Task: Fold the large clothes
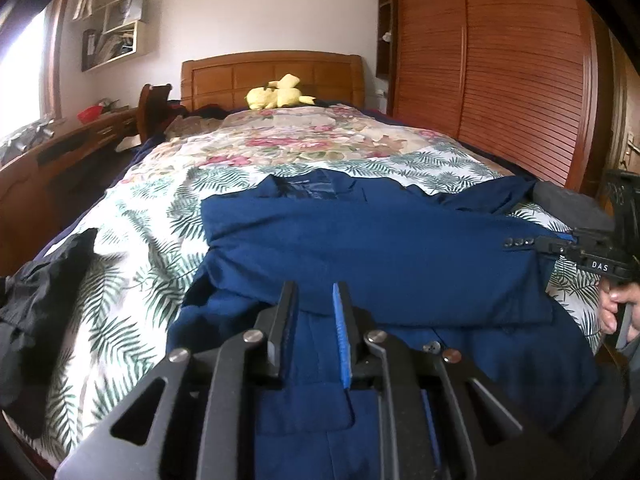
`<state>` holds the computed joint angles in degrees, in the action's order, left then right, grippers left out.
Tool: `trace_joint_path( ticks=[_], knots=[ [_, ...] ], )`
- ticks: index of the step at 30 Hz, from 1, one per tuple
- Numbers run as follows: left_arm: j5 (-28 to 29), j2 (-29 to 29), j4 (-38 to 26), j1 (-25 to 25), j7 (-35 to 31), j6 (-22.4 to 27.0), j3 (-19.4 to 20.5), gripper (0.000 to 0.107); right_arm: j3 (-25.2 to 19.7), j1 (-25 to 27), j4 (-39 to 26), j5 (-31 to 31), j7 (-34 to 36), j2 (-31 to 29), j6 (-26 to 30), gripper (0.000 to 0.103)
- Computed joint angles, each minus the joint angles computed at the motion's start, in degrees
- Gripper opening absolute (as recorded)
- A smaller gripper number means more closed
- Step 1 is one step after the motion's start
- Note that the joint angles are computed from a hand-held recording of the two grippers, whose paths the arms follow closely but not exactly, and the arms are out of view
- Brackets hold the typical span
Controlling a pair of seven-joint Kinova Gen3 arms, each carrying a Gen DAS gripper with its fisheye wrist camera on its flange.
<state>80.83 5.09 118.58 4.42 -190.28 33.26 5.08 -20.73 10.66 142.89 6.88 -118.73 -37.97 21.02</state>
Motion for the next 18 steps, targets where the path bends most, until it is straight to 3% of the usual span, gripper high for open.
trace_joint_path(
  ticks=[3,7,10,11,12,18],
  knots=[
    [1.1,1.9,-1.4,0.4,-1.6,0.0,0.5,0.015,-2.4,2.5,-1.6,0.9,-0.7,4.1,1.0,0.020],
    [2.1,4.3,-3.7,1.5,-2.5,-0.8,1.7,0.016,-9.0,8.3,-2.2,4.1,-5.3,6.8,1.2,0.025],
    [4.4,5.6,-5.0,2.7,-4.2,-2.5,2.6,0.016,-13.4,13.0,-2.3,7.4,-9.5,7.5,1.1,0.044],
    [5.6,6.3,-5.5,3.0,-5.3,-2.3,2.9,0.016,-13.6,13.5,-2.0,8.3,-10.3,7.6,0.4,0.054],
    [5.9,6.7,-5.9,3.3,-5.4,-2.1,3.0,0.016,-13.0,13.1,-1.7,8.8,-10.7,7.8,-0.1,0.056],
    [10.0,9.2,-7.8,6.0,-8.0,-4.0,3.5,0.016,-12.3,11.8,-0.9,10.9,-12.7,12.6,-4.6,0.057]
  ],
)
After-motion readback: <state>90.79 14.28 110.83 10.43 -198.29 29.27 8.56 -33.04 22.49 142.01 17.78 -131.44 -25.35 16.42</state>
